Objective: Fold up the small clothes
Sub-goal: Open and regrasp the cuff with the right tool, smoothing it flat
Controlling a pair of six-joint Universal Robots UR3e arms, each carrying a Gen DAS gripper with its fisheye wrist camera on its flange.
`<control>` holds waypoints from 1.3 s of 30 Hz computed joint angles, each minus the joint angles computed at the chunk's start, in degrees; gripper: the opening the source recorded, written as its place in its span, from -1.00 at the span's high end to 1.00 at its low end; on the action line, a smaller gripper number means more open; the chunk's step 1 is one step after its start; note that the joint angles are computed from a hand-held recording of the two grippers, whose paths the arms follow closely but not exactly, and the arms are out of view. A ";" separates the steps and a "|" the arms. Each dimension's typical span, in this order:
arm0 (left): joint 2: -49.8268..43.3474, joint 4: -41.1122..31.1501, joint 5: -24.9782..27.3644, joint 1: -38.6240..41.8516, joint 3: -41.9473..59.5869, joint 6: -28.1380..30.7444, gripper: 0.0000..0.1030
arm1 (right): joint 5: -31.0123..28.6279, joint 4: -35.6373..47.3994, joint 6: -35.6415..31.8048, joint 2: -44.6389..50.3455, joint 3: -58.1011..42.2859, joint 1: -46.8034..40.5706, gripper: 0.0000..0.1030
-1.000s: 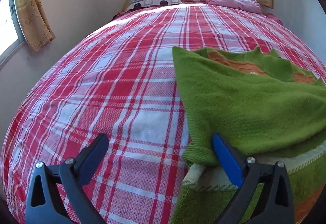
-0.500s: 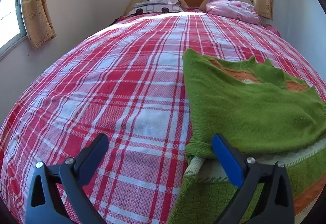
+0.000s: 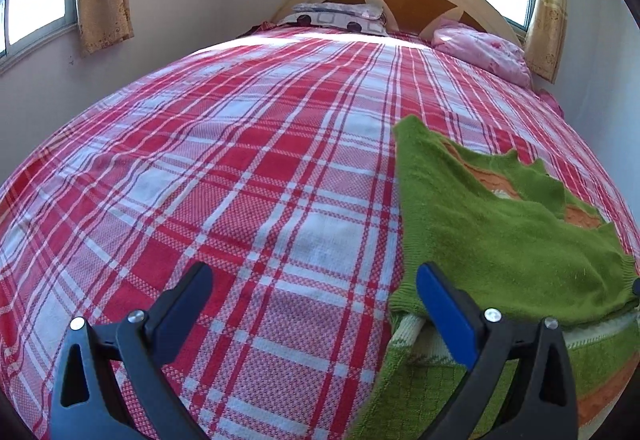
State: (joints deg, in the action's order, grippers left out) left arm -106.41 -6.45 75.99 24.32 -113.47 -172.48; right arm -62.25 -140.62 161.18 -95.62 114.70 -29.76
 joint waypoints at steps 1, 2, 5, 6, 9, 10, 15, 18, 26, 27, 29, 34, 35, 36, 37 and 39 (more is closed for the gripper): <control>-0.24 -0.71 0.24 -0.18 0.46 -0.10 -1.00 | 1.03 1.57 -1.02 -0.71 0.04 -0.81 0.11; -0.39 -0.54 0.68 -0.59 0.51 0.02 -1.00 | 1.36 2.63 -1.52 -0.87 -0.23 -1.10 0.11; -0.78 0.08 2.13 -2.33 0.75 1.71 -1.00 | 3.19 4.28 -0.05 1.11 -2.09 -1.93 0.11; -0.98 0.18 2.94 -3.01 0.92 2.33 -1.00 | 3.80 4.16 0.59 2.56 -3.28 -1.73 0.15; -0.92 0.89 4.00 -3.82 0.64 3.40 -1.00 | 0.79 2.44 3.09 6.09 -6.24 0.98 0.89; -0.90 0.81 4.00 -3.85 0.64 3.58 -1.00 | 0.14 1.23 3.41 5.90 -6.25 1.55 0.89; -0.89 -0.58 3.07 -3.41 1.04 4.09 -1.00 | -3.96 -11.24 1.19 -1.85 0.41 3.53 0.89; -1.24 -1.06 3.86 -4.52 1.52 5.34 -1.00 | -7.50 -8.20 -1.79 1.47 -0.94 4.80 0.88; 2.00 5.78 3.74 -3.20 -2.97 3.39 -1.00 | -19.38 -17.02 -0.67 -0.83 3.34 10.16 0.41; 2.39 6.93 3.47 -2.93 -3.30 3.05 -1.00 | -18.96 -17.48 -0.93 -0.97 2.65 11.14 0.35; 1.90 6.78 4.24 -3.74 -1.86 2.85 -1.00 | -15.05 -14.79 -0.83 0.05 -0.62 11.95 -0.01; -3.10 -3.12 10.68 -10.00 6.13 5.08 -1.00 | -10.85 -4.95 2.96 10.93 -10.67 12.88 -0.06; -4.64 -3.45 13.54 -11.67 7.24 5.85 -1.00 | -12.31 -4.98 4.06 12.29 -10.59 12.65 -0.06; -4.91 -3.06 14.35 -12.15 7.23 6.05 -1.00 | -12.20 -5.54 4.37 12.43 -9.12 11.57 -0.06; -4.47 -2.41 14.14 -12.00 6.64 5.98 -1.00 | -9.58 -6.51 3.57 11.76 -6.93 9.72 -0.05; -4.21 -2.97 12.70 -11.18 6.27 6.18 -1.00 | -5.05 -7.73 1.38 9.17 -2.75 6.30 -0.03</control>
State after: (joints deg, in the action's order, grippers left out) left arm -110.62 -9.41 88.69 13.14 -107.20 -166.30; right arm -67.30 -148.36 162.56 -86.45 111.95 -23.46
